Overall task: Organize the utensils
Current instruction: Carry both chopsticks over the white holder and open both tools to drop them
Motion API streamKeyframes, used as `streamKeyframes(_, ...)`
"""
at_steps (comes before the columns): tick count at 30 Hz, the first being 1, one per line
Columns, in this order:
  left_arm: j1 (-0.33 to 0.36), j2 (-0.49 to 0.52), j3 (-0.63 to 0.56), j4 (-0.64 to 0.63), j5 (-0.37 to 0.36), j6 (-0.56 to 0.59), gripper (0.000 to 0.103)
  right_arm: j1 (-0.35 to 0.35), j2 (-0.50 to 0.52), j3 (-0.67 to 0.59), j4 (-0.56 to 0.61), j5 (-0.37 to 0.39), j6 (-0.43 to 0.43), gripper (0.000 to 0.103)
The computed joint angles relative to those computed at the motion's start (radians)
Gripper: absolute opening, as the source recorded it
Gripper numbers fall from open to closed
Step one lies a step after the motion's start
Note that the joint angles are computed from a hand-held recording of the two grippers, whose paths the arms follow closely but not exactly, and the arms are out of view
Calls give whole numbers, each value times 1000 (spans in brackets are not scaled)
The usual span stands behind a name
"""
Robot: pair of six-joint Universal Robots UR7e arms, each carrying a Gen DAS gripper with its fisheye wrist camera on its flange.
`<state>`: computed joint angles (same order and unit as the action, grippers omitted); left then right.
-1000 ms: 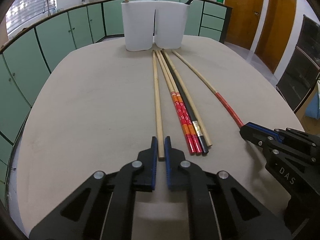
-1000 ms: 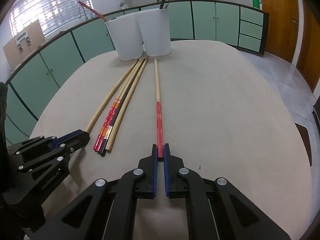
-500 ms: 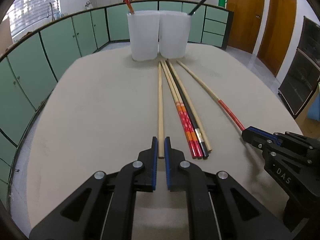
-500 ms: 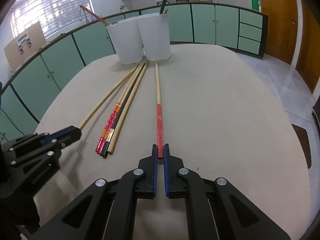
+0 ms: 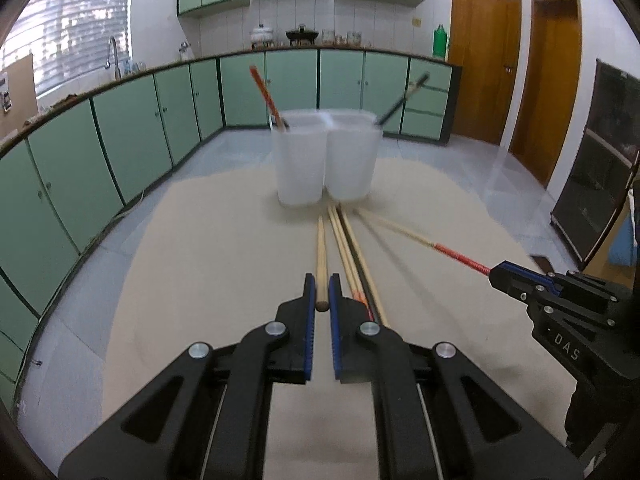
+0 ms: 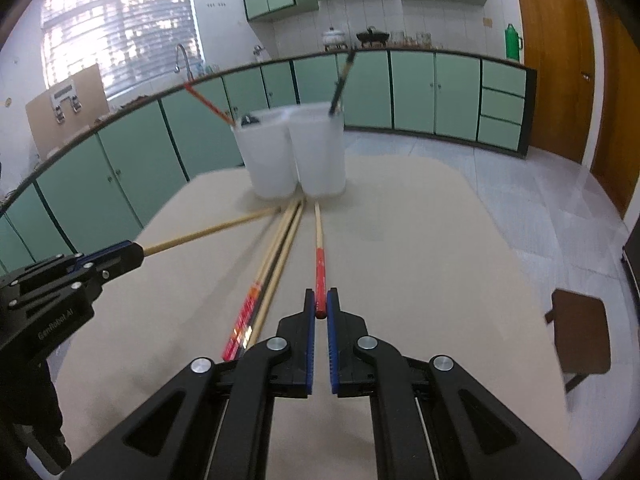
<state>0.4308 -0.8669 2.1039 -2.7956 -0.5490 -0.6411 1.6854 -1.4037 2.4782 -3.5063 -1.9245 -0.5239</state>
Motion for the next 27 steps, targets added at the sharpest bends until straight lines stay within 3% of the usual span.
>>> streamKeyframes(13, -1, -4, -101, -180, 43, 257, 6, 122, -33, -170, 126, 8, -47, 6)
streamKeyframes(27, 12, -10, -195, -231, -24, 393, 6, 186, -47, -322, 315, 39, -69, 6)
